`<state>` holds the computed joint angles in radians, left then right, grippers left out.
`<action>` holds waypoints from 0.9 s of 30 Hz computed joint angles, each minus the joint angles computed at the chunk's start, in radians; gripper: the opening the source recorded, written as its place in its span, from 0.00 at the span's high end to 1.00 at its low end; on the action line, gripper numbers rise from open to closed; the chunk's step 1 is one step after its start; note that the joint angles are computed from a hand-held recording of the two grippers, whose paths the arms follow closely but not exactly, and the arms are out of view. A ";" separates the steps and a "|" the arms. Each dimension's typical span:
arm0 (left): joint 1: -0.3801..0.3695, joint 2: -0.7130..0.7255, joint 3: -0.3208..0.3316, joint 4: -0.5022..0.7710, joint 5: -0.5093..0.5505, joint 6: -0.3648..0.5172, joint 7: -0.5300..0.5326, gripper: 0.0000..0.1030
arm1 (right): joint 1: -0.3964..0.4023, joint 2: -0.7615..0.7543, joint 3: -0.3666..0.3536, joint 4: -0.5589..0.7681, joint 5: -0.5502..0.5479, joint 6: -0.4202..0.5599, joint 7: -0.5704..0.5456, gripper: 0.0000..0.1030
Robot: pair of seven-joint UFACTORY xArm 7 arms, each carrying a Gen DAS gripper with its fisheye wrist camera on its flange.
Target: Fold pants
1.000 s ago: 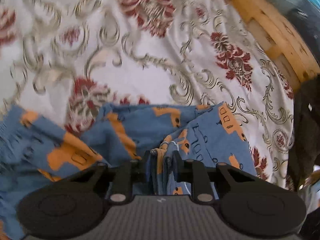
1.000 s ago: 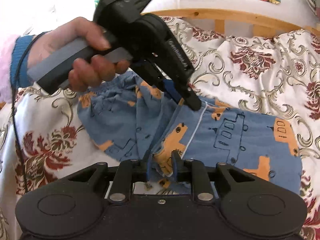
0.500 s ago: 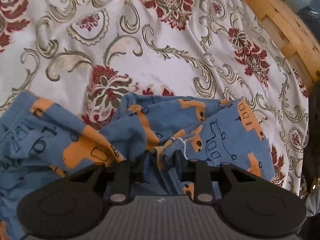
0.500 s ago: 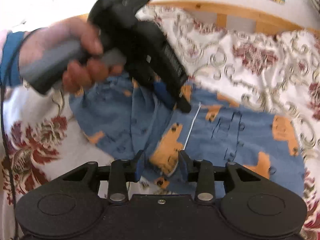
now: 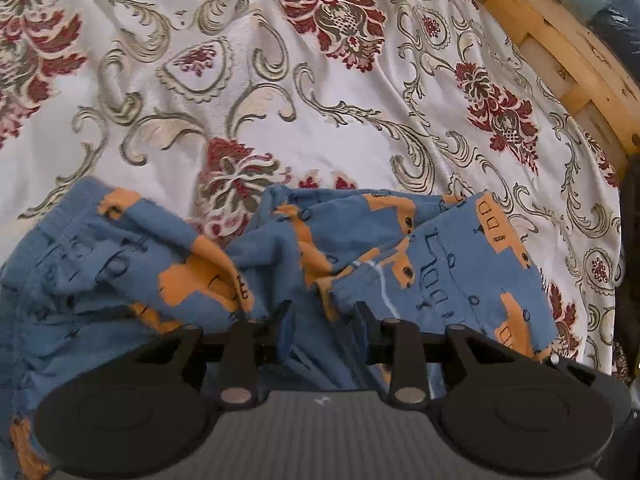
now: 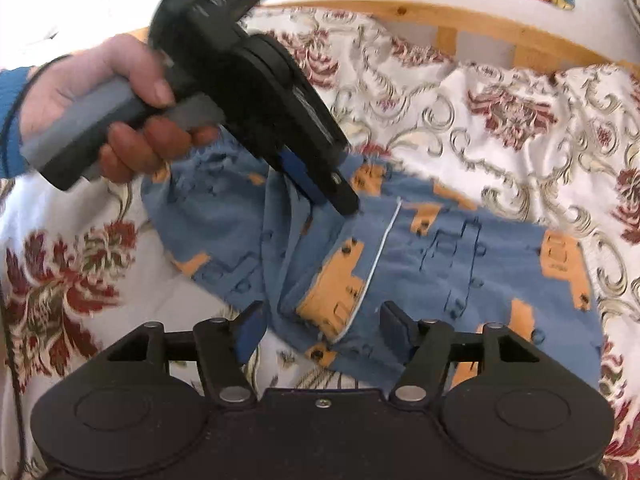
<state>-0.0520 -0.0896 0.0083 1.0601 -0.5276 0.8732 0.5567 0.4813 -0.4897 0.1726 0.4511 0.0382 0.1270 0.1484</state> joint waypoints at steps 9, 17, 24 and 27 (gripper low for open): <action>0.000 -0.281 0.071 -0.309 -0.137 -0.176 -0.010 0.47 | 0.034 -0.070 -0.072 -0.022 -0.005 -0.021 -0.077 0.13; 0.036 -0.515 0.124 -0.498 -0.062 -0.303 -0.181 0.38 | 0.335 0.089 -0.391 0.205 0.216 0.043 -0.431 0.12; 0.125 -0.592 0.133 -0.557 0.087 -0.341 -0.433 0.38 | 0.592 0.353 -0.652 0.517 0.730 0.215 -0.689 0.23; 0.118 -0.572 0.159 -0.559 0.109 -0.381 -0.481 0.39 | 0.564 0.459 -0.641 0.609 0.846 0.265 -0.686 0.35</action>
